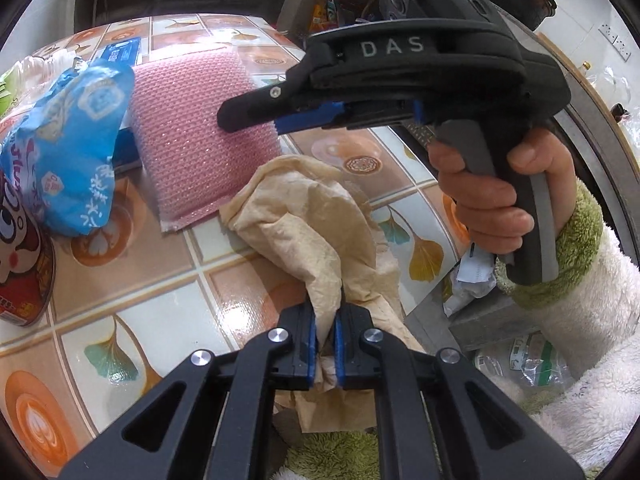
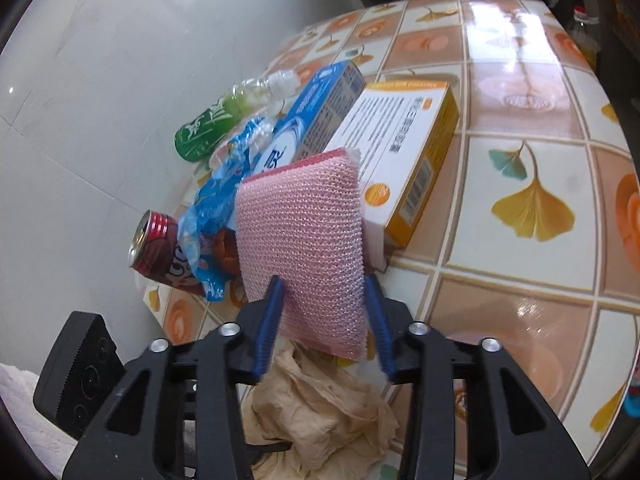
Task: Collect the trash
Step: 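Grasp the pink sponge with the right tool while the left tool holds the paper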
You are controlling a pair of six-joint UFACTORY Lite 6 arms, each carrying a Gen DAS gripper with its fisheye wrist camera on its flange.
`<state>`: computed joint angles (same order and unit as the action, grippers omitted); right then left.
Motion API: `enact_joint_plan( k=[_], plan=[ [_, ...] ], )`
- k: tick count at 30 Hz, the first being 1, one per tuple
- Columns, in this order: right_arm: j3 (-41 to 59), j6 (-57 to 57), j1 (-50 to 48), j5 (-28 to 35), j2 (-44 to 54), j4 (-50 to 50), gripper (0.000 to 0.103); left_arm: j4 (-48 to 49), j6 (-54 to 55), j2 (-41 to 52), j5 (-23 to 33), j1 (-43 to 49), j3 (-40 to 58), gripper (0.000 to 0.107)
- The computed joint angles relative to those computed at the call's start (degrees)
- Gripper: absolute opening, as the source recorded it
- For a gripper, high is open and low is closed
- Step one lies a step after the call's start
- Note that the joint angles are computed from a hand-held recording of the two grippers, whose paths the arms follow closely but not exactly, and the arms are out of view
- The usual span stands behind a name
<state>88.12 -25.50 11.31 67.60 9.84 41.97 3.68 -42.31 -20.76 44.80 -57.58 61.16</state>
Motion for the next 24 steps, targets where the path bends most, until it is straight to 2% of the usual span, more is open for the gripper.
enact_joint_plan(
  k=[7,14,19,24],
  plan=[
    [-2.73,0.37,1.45,-2.84,-4.89,-1.78,0.027,0.51,-0.19,-0.57,0.10,0.25,-0.51,0.006],
    [-4.22,1.23,1.55,-6.47,-10.13,-3.80,0.025,4.50,-5.25,-0.43,1.29,-2.45,0.28,0.006],
    [-4.73,-0.40,-3.84,-5.52,-12.98,-1.77,0.024,8.51,-9.59,0.43,2.65,-4.89,2.23,0.005],
    [-6.28,-3.79,-14.19,-2.49,-17.69,1.15,0.024,11.45,-11.49,3.43,4.60,-6.40,6.84,0.005]
  ],
)
